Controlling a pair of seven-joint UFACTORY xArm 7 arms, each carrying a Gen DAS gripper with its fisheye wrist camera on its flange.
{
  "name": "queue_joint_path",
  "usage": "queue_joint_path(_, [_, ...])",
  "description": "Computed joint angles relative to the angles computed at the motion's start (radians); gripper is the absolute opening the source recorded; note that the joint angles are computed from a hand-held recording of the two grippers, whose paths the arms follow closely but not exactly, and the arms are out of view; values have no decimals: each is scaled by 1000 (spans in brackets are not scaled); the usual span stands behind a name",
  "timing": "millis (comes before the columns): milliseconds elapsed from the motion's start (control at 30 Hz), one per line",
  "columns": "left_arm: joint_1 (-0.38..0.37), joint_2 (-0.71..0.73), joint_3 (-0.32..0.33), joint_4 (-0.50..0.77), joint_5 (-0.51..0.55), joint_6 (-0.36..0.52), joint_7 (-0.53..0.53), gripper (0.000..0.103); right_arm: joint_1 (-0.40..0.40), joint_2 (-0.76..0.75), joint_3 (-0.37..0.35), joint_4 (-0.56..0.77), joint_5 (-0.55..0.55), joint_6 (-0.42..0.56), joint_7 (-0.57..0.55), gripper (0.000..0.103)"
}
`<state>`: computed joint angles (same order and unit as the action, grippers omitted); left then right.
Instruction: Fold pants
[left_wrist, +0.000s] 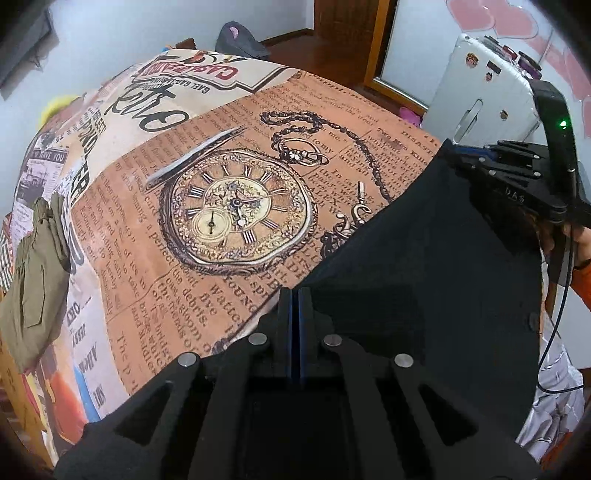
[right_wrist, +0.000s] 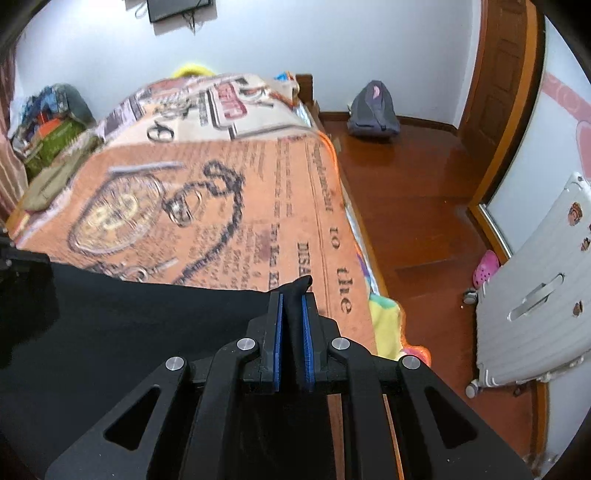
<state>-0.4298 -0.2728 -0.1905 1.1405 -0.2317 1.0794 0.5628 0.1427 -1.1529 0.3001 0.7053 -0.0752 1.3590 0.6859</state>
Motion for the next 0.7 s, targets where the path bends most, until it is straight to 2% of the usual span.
queue_joint_path(133, [6,8,-1,5,6,-9,-22,9,7,6,-13,-11,13,22,-2,12])
queue_joint_path(200, [12,-2,-8,-3,31,-36,-46,14,-3,0,-14,0,2,48,0,20])
queue_joint_path(333, [18,-46,1,-4,53,-85,-64,14,-36,-21,-9,56,-46,136,-6,23])
queue_joint_path(500, [19,-133,48,8,-15,-19,-35,16,-43,-60,-6,176,-24,205,-34,23])
queue_joint_path(633, [24,-251,75,-53,-61,60,-30,31,-32,-84,27,238,68,231,-13,23])
queue_joint_path(700, [27,-316,84,-104,-74,96,-37,35,-22,-89,57,233,114,222,5,28])
